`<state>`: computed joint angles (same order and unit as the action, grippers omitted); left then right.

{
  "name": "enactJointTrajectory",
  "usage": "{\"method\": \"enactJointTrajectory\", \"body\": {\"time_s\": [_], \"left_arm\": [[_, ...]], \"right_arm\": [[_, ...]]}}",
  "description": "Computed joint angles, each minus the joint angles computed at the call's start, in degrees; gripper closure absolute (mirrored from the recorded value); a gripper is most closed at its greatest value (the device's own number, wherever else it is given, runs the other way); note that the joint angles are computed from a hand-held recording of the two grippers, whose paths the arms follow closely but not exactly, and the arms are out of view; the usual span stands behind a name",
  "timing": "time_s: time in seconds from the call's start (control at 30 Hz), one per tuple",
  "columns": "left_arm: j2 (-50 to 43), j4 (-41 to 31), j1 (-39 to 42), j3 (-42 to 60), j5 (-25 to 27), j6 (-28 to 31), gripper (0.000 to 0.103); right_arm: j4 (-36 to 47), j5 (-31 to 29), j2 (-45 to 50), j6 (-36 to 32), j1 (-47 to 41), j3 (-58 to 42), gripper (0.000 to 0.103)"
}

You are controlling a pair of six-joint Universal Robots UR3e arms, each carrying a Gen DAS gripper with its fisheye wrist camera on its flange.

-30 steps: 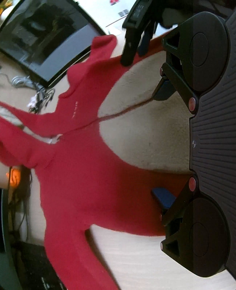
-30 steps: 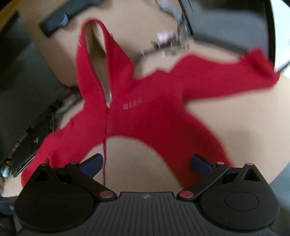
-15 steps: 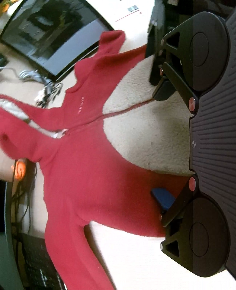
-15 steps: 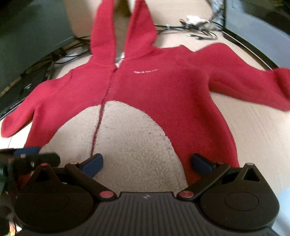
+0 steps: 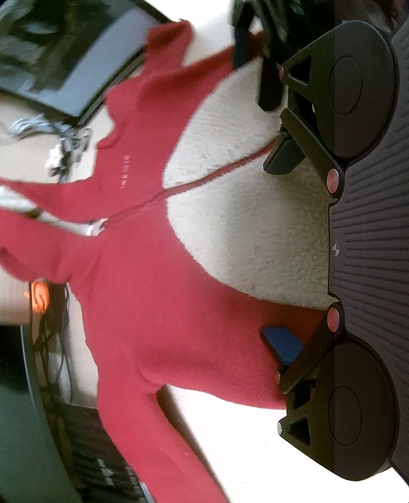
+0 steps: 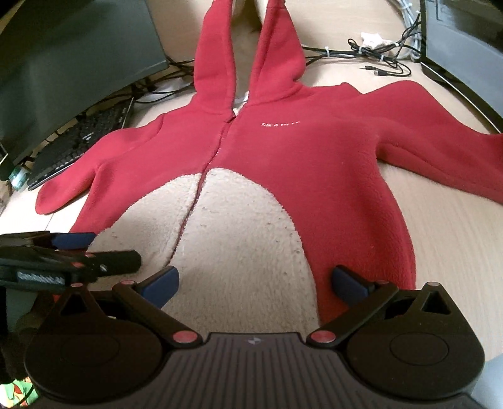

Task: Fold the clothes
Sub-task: 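Move the right gripper to the sleeve cuff beside the PC case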

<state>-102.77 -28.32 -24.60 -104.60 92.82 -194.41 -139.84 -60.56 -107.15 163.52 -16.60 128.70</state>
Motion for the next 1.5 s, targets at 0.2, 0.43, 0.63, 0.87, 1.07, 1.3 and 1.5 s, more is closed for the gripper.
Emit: {"method": "enactJointTrajectory", "body": {"time_s": [0.2, 0.43, 0.63, 0.87, 1.07, 1.3, 1.5], "left_arm": [[-2.0, -3.1, -2.1, 3.6, 3.5, 0.5, 0.000], [-4.0, -4.0, -1.3, 9.5, -0.3, 2.5, 0.000], [-13.8, -6.7, -4.8, 25.0, -1.8, 8.4, 0.000], [-21.4, -10.2, -9.6, 37.1, -2.1, 15.2, 0.000], [-24.4, -14.4, -10.7, 41.8, -2.2, 16.2, 0.000], [-23.7, -14.5, -10.9, 41.1, -0.8, 14.7, 0.000], [-22.3, -16.3, -10.1, 39.2, -0.5, 13.5, 0.000]], "right_arm": [[1.2, 8.4, -9.6, 2.1, -16.6, 4.7, 0.000], [-13.5, -1.5, -8.9, 10.3, -26.3, 9.3, 0.000], [-2.5, 2.0, -18.4, 4.4, -38.0, 12.2, 0.000], [-3.6, 2.8, -17.6, 3.9, -41.7, 14.5, 0.000], [-13.8, 3.8, -11.3, 7.3, -39.4, 15.6, 0.000], [-23.9, 4.8, -1.7, 10.8, -38.0, 14.7, 0.000], [-27.9, 4.2, 4.7, 8.4, -34.7, 11.8, 0.000]]}}
